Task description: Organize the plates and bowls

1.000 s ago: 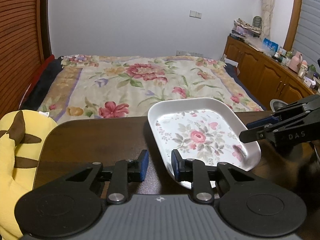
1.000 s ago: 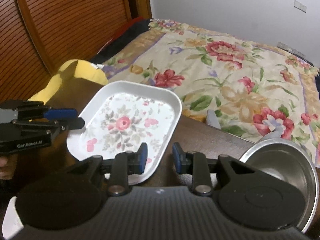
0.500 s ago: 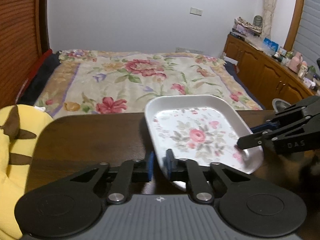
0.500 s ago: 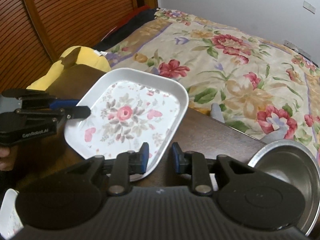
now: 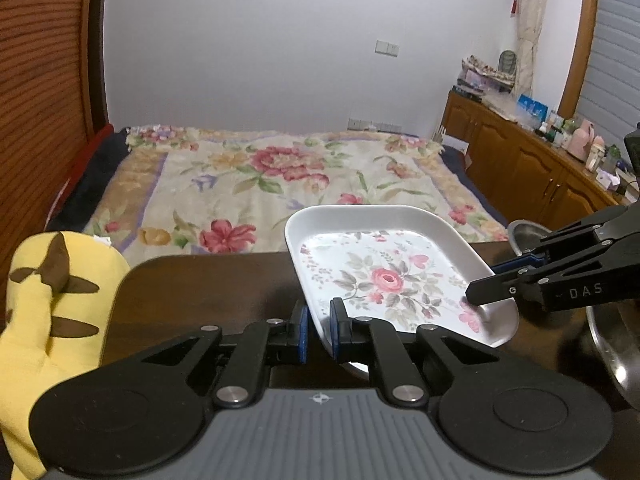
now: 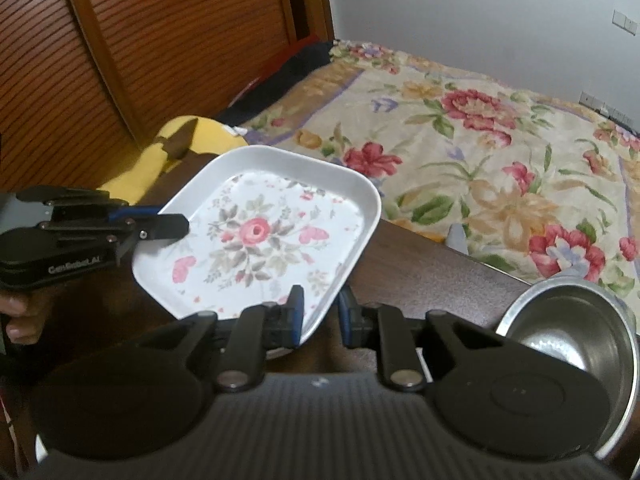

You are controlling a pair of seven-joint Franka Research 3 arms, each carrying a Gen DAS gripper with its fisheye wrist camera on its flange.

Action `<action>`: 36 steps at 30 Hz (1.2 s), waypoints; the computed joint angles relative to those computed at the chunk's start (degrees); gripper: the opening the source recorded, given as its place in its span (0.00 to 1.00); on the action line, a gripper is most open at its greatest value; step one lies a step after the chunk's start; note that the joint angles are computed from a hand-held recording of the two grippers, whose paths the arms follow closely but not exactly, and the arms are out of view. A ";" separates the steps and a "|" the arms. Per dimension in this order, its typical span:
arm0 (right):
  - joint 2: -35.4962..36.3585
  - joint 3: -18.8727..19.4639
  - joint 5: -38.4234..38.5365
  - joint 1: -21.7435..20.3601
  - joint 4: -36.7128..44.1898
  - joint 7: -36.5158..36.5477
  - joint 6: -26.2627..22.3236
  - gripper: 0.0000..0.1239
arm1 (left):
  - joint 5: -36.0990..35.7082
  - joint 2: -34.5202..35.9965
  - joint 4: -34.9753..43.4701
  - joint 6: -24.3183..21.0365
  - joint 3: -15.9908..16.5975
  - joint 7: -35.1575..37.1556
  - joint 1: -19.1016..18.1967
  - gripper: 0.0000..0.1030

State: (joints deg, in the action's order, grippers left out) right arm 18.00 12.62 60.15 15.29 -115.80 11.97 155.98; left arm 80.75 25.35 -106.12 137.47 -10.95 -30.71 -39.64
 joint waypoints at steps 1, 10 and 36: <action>-0.75 0.28 1.01 -0.37 -0.64 -0.81 -0.11 0.16 | 0.02 -0.33 -0.16 -0.50 -0.08 -0.05 -0.27 0.12; -6.45 -0.79 9.31 -0.03 -5.58 -8.14 -0.48 0.16 | 1.02 -2.82 -1.12 -4.69 -1.77 -0.26 -2.23 0.12; -19.75 -7.92 25.88 2.69 -19.72 -24.62 -4.93 0.16 | 2.52 -3.98 -1.84 -12.44 -5.94 -1.63 -8.28 0.14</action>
